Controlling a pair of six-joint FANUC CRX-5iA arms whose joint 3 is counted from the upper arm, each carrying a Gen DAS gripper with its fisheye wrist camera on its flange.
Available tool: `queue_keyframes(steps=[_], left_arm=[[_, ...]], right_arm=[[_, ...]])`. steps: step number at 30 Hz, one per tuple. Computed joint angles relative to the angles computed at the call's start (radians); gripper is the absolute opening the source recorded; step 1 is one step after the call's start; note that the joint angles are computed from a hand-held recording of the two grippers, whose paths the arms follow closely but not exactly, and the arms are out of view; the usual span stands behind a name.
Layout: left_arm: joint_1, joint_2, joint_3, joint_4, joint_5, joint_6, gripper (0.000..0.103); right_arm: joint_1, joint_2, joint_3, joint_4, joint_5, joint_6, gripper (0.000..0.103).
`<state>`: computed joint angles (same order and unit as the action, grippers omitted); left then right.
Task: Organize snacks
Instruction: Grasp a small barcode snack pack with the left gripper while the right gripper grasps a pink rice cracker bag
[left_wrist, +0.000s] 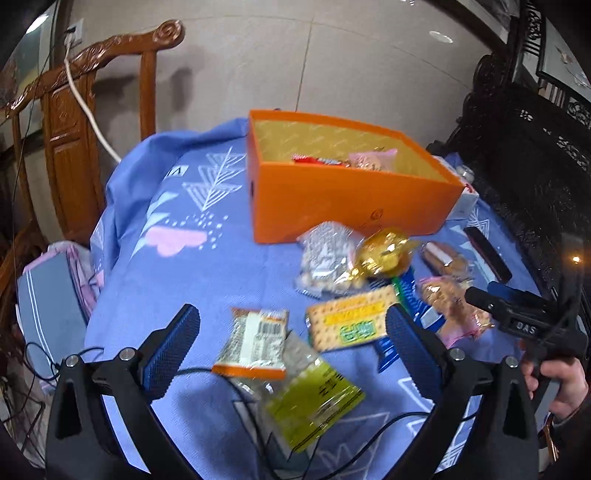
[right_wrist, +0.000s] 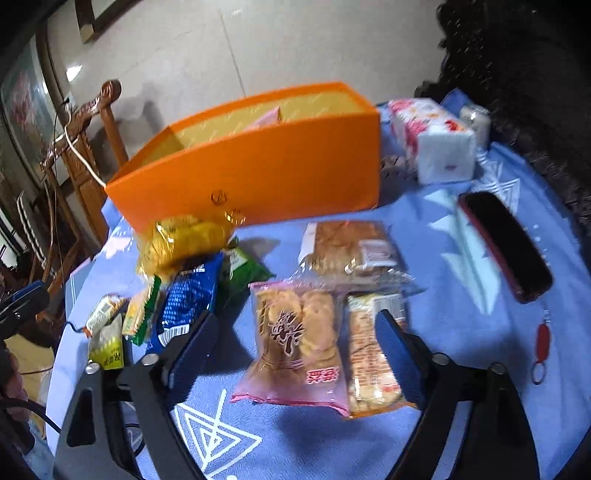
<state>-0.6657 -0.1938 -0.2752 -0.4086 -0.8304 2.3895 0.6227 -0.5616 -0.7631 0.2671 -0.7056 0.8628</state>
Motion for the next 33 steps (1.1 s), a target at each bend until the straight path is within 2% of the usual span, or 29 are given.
queue_keyframes(steps=[7,12,14,15,17,19,20,22,26,27,29,30,33], left_arm=[[0.015,-0.012,-0.028,0.012,-0.003,-0.014,0.099],[0.023,0.005,-0.037,0.021,-0.006,-0.028,0.099],[0.037,0.015,-0.044,0.039,0.003,-0.039,0.099],[0.044,0.018,-0.049,0.048,0.011,-0.046,0.099],[0.051,0.030,-0.049,0.050,0.020,-0.053,0.099],[0.070,0.046,-0.051,0.066,0.039,-0.083,0.099],[0.088,0.053,-0.060,0.090,0.058,-0.112,0.099],[0.123,0.066,-0.078,0.144,0.090,-0.164,0.099],[0.200,0.102,-0.122,0.273,0.149,-0.265,0.099],[0.216,0.112,-0.133,0.305,0.162,-0.295,0.099],[0.231,0.129,-0.137,0.337,0.159,-0.329,0.094],[0.237,0.137,-0.141,0.356,0.160,-0.352,0.088],[0.216,0.147,-0.117,0.303,0.145,-0.327,0.071]], right_arm=[[-0.001,0.080,0.016,-0.014,0.002,0.037,0.085],[0.052,0.117,-0.036,0.181,0.023,-0.054,0.085],[0.086,0.125,-0.071,0.297,0.011,-0.124,0.078],[0.095,0.124,-0.072,0.302,-0.002,-0.113,0.060],[0.096,0.114,-0.058,0.234,-0.006,-0.073,0.052],[0.095,0.103,-0.061,0.213,-0.001,-0.065,0.050],[0.089,0.103,-0.056,0.192,0.001,-0.053,0.051],[0.052,0.131,-0.009,0.069,-0.009,0.037,0.060],[0.060,0.119,-0.034,0.099,0.006,0.029,0.057],[0.055,0.114,-0.036,0.090,0.011,0.028,0.054],[0.045,0.105,-0.039,0.072,0.020,0.027,0.049],[0.040,0.098,-0.041,0.065,0.022,0.026,0.046],[0.032,0.085,-0.042,0.058,0.018,0.023,0.043]])
